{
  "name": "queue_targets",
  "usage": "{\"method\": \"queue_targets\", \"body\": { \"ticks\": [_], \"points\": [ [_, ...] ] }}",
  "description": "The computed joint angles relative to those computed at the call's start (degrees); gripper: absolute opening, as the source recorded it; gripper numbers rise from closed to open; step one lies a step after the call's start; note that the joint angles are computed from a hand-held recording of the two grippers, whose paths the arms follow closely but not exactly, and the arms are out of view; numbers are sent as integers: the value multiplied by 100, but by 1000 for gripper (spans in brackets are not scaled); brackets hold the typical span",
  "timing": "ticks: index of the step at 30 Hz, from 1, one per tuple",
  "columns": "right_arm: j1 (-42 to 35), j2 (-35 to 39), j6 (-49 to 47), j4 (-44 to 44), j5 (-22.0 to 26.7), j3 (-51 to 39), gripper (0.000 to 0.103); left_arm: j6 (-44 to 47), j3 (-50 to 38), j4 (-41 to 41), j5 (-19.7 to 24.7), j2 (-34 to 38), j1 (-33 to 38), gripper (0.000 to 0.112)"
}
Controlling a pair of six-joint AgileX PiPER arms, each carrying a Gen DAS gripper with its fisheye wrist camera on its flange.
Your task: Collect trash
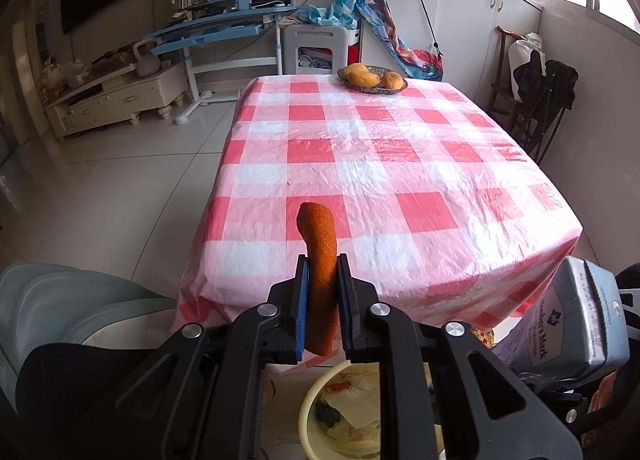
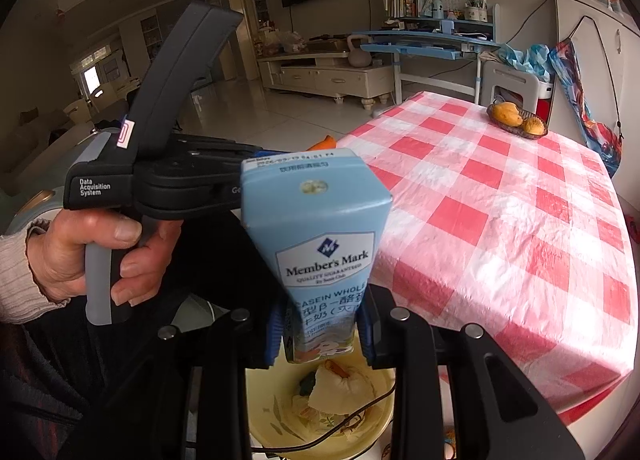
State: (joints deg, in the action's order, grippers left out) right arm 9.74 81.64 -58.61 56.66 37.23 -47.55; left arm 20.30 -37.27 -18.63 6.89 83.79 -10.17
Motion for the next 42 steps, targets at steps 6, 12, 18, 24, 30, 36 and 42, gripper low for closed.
{"method": "queue_targets", "body": {
  "ticks": [6,12,18,24,30,36,42],
  "points": [
    [3,-256,61,37,-54,241,31,-155,87,181,-59,-33,-44,13],
    [86,-228,207,-59,-129,214,31,-224,61,218,-106,67,-64,13],
    [134,-257,306,-138,-137,230,31,265,71,-291,-175,123,-31,13],
    [167,-233,376,-203,-142,208,31,471,77,-475,-174,125,-4,13],
    [196,-217,402,-214,-158,202,31,470,77,-477,-167,120,0,14],
    [199,-207,401,-210,-175,206,31,536,74,-533,-152,121,10,14],
    [210,-196,388,-194,-180,217,31,515,64,-508,-174,175,-1,14]
  ]
}}
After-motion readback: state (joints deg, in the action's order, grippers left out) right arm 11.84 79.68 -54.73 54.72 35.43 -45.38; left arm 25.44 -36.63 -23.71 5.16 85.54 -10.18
